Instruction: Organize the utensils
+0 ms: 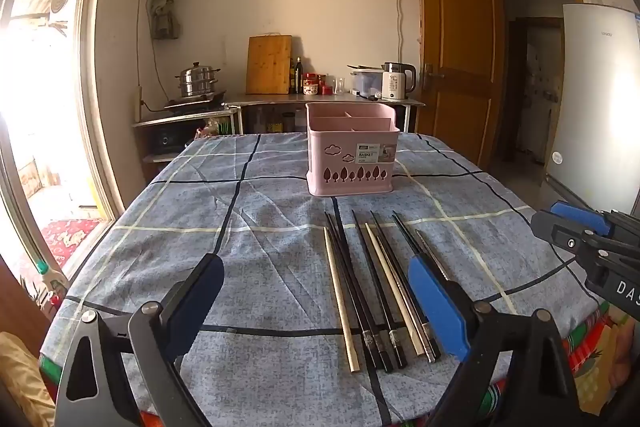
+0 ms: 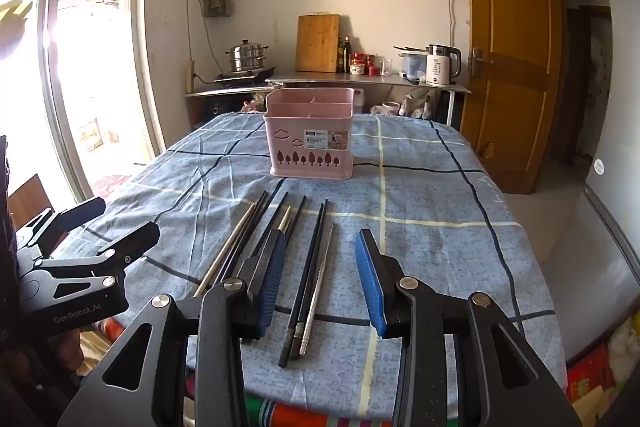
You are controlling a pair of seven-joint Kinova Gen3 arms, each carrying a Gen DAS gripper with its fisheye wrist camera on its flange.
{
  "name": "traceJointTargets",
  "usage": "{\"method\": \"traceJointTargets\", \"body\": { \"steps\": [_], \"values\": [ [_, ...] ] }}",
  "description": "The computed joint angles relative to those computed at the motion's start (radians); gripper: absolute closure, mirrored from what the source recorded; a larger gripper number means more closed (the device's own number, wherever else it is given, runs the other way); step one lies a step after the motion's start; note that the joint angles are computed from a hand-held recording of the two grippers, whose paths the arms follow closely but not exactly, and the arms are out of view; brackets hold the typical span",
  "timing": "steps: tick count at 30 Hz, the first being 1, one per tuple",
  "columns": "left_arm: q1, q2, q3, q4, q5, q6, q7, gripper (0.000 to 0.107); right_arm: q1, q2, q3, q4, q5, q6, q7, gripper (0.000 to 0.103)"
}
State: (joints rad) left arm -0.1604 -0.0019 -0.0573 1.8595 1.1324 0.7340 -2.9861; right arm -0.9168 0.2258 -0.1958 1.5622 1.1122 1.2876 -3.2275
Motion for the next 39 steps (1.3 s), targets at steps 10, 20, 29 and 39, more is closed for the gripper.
{"method": "traceJointTargets", "body": {
  "steps": [10, 20, 29, 39],
  "values": [
    [0.004, -0.007, -0.001, -0.007, -0.015, -0.005, 0.007, 0.013, -0.007, 0.014, 0.005, -0.003, 0.008, 0.007, 0.002, 0.065],
    [0.004, -0.015, -0.009, 0.013, 0.017, -0.001, -0.032, 0.013, -0.014, 0.007, 0.004, -0.013, 0.007, 0.019, 0.005, 0.065],
    [0.003, -0.015, -0.012, 0.014, 0.018, 0.006, -0.035, 0.013, -0.011, 0.003, 0.0, -0.005, 0.008, 0.019, -0.005, 0.065],
    [0.003, -0.019, -0.012, 0.017, 0.019, 0.006, -0.041, 0.013, -0.008, 0.0, -0.002, -0.005, 0.007, 0.018, -0.002, 0.065]
  ]
}}
